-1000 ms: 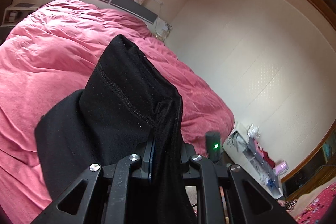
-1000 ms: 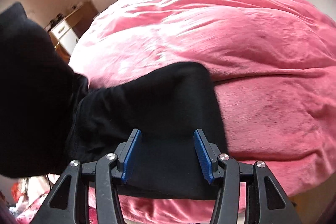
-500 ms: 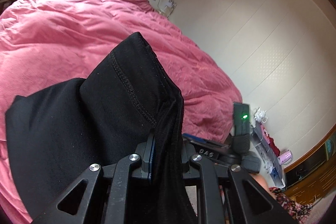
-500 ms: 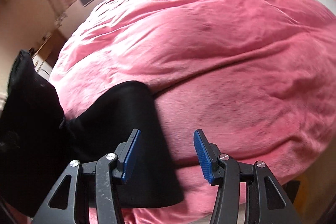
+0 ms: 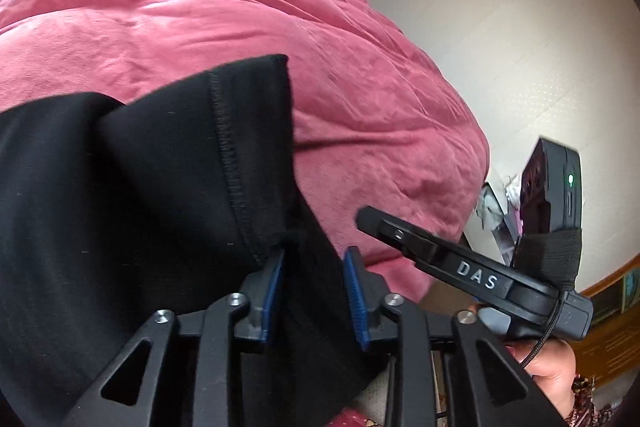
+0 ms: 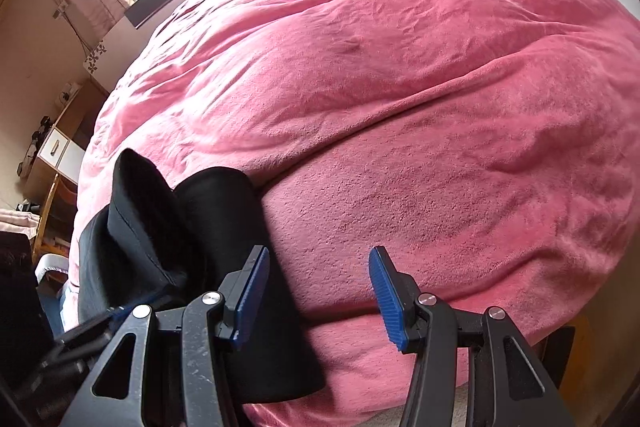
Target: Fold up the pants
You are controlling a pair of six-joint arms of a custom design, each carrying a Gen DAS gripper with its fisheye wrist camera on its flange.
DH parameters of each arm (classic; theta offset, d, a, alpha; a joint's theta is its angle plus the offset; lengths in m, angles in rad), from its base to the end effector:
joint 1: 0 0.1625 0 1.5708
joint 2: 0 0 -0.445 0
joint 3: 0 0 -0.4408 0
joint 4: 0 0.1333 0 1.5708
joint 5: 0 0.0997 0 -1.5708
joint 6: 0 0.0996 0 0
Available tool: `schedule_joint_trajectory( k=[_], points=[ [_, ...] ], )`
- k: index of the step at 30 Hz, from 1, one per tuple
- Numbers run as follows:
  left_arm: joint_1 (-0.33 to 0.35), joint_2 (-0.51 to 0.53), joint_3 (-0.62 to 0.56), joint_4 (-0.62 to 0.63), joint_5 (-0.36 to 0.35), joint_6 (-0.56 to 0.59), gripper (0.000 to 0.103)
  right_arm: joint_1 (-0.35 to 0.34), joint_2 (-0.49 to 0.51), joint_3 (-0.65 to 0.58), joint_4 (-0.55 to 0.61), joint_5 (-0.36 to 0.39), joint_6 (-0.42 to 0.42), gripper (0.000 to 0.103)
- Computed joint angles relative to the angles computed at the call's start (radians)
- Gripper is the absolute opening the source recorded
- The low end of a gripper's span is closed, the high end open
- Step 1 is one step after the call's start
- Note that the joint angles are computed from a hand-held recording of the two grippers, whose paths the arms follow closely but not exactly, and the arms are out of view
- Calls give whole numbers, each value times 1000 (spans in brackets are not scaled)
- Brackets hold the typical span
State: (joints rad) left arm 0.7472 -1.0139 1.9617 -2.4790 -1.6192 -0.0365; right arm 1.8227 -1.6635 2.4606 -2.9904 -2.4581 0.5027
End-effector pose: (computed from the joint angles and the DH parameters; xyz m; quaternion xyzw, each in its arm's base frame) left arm -0.3441 -0.4939 0.0789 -0.3828 -0.9233 -0.0281 0.0137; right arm 0.1501 -0.3584 0.2973 -0.2380 -0.8366 0.4077 0.2780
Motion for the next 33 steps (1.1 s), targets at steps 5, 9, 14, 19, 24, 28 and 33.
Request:
schedule_joint_trajectory(
  k=[5,9,14,19,24,28,33],
  points=[
    [-7,-63,43,-36,-59,79,47,3,3,3,-35,-7,-20,53],
    [-7,-171,124,-180,-13,146,49,25,41,8,-201,26,-142,54],
    [10,-230,164,-311,231,173,50,44,112,-13,-338,129,-297,71],
    [52,-198,147,-324,438,165,50,45,209,-55,-427,121,-450,72],
    [91,-180,141,-293,500,137,50,-17,234,-70,-423,215,-506,72],
    [84,-175,169,-333,539,180,50,-33,259,-86,-410,257,-543,47],
    [74,-159,184,-384,569,188,50,22,270,-121,-325,178,-529,13]
  ],
)
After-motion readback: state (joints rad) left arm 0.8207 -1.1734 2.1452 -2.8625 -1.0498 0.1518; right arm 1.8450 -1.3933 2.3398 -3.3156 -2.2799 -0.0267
